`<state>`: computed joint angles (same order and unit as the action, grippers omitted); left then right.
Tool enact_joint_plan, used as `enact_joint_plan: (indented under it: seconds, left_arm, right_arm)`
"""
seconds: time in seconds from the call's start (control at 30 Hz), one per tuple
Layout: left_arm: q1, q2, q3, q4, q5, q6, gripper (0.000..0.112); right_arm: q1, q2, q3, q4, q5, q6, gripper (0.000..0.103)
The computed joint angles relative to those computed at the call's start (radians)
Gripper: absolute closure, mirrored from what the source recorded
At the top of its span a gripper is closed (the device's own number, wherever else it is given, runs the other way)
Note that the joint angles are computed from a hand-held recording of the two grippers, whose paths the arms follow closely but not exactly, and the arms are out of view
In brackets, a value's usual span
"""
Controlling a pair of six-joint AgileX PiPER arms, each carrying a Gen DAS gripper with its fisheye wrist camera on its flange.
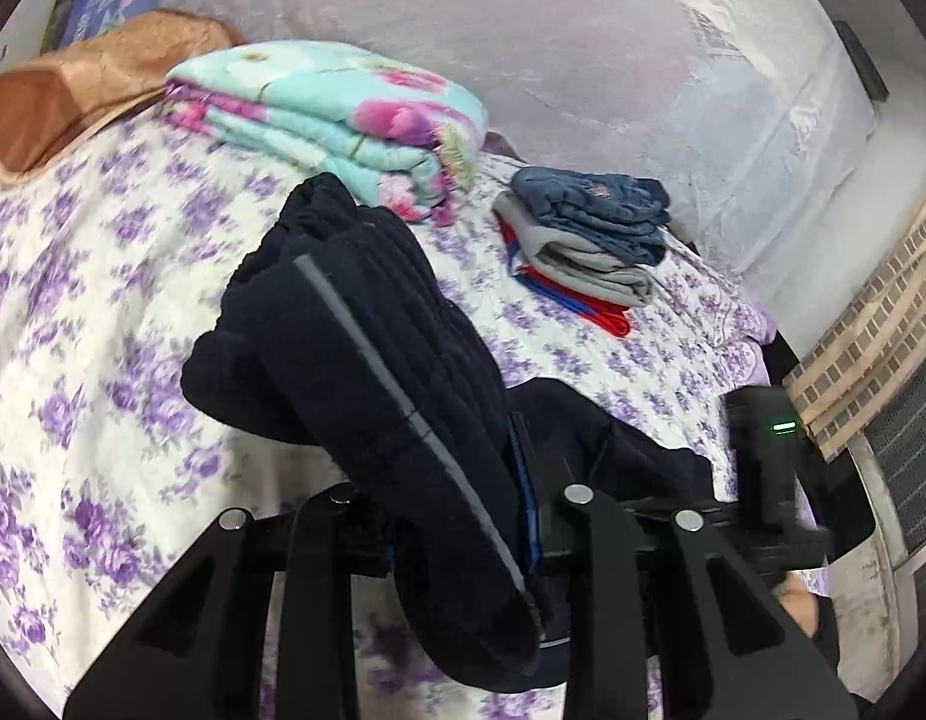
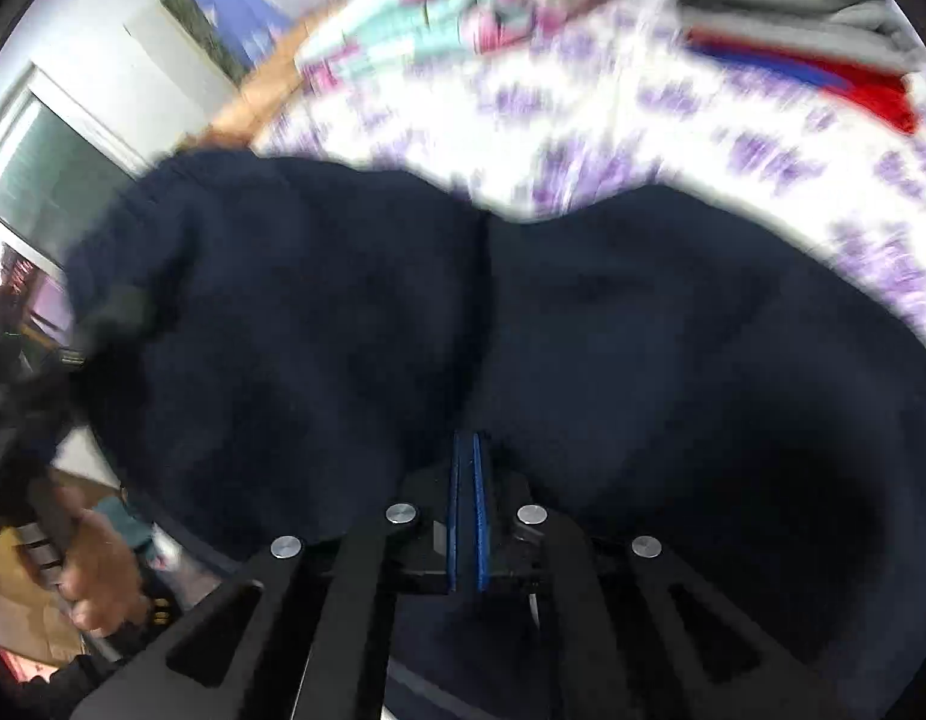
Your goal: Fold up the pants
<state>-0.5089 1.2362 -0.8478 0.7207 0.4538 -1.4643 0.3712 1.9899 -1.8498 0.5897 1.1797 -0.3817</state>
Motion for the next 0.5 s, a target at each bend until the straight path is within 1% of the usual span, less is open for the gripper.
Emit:
enact_joint_plan:
  seconds: [0.07,0.13,0.17,0.27,0.3,0.37,0.43,0.47,0.5]
  left_arm:
    - [-0.046,0.026,-0.056,0.016,0.056,0.004,0.085]
    - [-0.127,0.074,-0.145,0.051,0.14,0.013,0.087]
    - [-0.173,0.104,-0.192,0.07,0.178,0.017,0.089]
    - [-0.288,0.2,-0.331,0.071,0.26,0.085,0.091]
    - [-0.342,0.272,-0.424,0.054,0.305,0.144,0.091]
    - [-0.382,0.373,-0.545,-0.005,0.341,0.24,0.091]
    - [-0.392,0.534,-0.727,-0.127,0.383,0.39,0.091]
    - [-0.388,0.617,-0.827,-0.196,0.418,0.467,0.091]
    - [-0.377,0.715,-0.927,-0.267,0.441,0.552,0.091]
  right_arm:
    - [-0.077,-0.126,0.101,0.036,-0.038,-0.068,0.095]
    - [-0.163,-0.219,0.179,0.069,-0.058,-0.124,0.095]
    - [-0.231,-0.274,0.233,0.096,-0.062,-0.163,0.095]
    - [-0.413,-0.366,0.335,0.17,-0.039,-0.255,0.095]
    - [-0.468,-0.39,0.369,0.185,-0.037,-0.278,0.095]
    - [-0.592,-0.431,0.44,0.224,-0.022,-0.344,0.095]
    - [-0.71,-0.457,0.518,0.272,0.012,-0.434,0.095]
    - [-0.757,-0.465,0.561,0.29,0.019,-0.47,0.095]
    - [-0.776,-0.467,0.596,0.296,0.012,-0.486,0.095]
